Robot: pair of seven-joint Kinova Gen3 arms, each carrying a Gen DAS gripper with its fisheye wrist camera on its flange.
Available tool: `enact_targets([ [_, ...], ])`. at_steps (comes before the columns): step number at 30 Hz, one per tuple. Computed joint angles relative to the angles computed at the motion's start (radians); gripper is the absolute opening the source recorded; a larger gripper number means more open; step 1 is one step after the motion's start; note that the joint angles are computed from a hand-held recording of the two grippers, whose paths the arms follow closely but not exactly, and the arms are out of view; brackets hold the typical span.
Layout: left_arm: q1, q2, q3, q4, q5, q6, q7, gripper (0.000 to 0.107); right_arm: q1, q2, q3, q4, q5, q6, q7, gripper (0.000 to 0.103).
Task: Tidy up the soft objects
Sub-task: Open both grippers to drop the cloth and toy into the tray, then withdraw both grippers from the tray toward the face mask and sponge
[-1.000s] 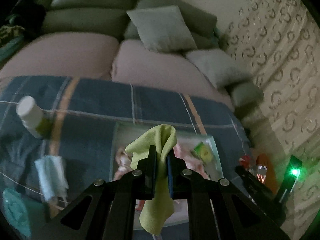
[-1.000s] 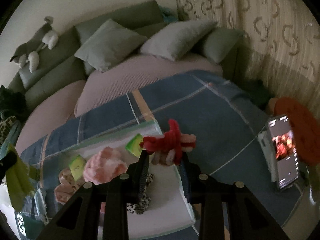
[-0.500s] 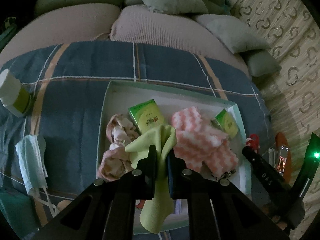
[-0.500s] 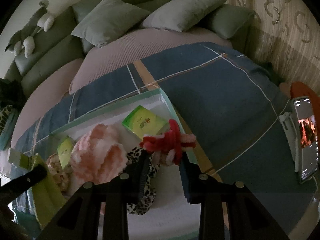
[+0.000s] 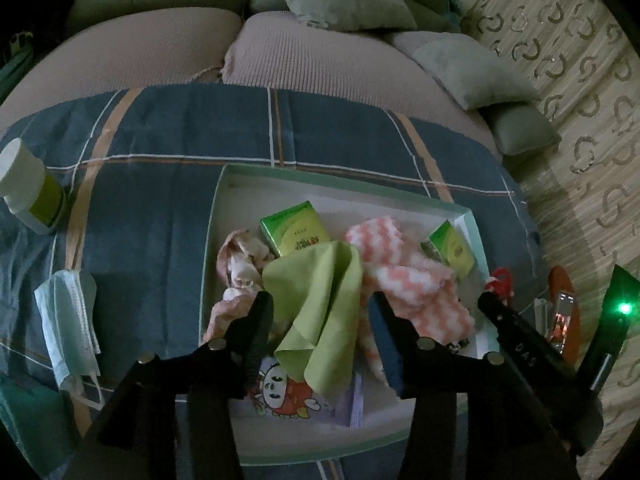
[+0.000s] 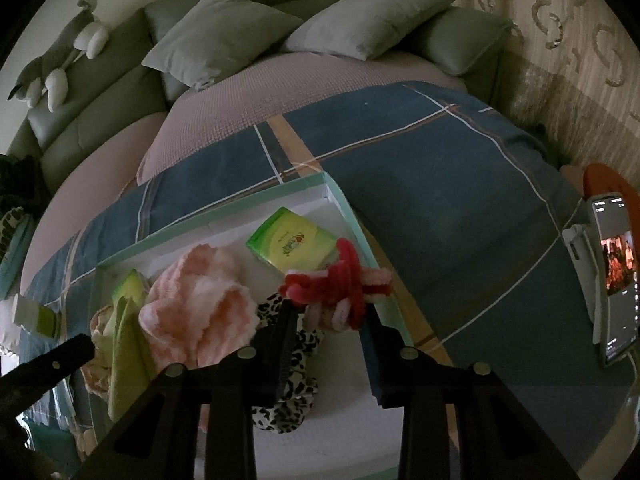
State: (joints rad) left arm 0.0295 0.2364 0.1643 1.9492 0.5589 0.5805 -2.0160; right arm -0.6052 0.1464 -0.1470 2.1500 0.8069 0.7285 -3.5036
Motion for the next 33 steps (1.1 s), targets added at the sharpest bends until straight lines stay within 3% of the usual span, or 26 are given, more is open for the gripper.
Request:
enact_targets([
  [2,0.002,-0.008,-0.004,0.002,-0.005,-0.006,0.006,0.060,0.001,0.000,0.000,-0.002,-0.001,0.001,0.000,0.038],
  [5,-0.009,-0.013,-0.004,0.005,0.013,-0.007,-0.002,0.063,0.000,0.002,0.001,-0.005,-0.002,0.009,-0.003,0.055],
  [14,-0.034,-0.002,-0.032,0.003,0.022,-0.003,0.044,0.064,-0.002,0.004,-0.001,-0.011,-0.001,0.023,-0.008,0.064],
  [15,-0.029,-0.005,-0.036,0.005,0.009,-0.014,0.060,0.067,-0.005,0.004,-0.001,-0.012,0.002,0.027,-0.012,0.068],
  [17,-0.019,-0.014,-0.046,0.015,-0.021,-0.050,0.099,0.084,-0.012,0.005,-0.002,-0.011,0.016,0.038,-0.032,0.079],
  [19,-0.025,-0.020,-0.046,0.025,-0.028,-0.077,0.116,0.089,-0.023,0.004,-0.004,-0.009,0.040,0.060,-0.063,0.095],
  [21,-0.035,-0.025,-0.047,0.034,-0.033,-0.100,0.132,0.093,-0.029,-0.001,-0.007,-0.003,0.060,0.073,-0.094,0.103],
  [23,-0.058,-0.026,-0.039,0.038,-0.018,-0.107,0.119,0.098,-0.025,-0.005,-0.010,0.001,0.067,0.070,-0.106,0.103],
  [33,-0.088,-0.037,-0.065,0.038,-0.057,-0.112,0.170,0.099,-0.040,-0.008,-0.035,-0.025,0.095,0.101,-0.105,0.103],
])
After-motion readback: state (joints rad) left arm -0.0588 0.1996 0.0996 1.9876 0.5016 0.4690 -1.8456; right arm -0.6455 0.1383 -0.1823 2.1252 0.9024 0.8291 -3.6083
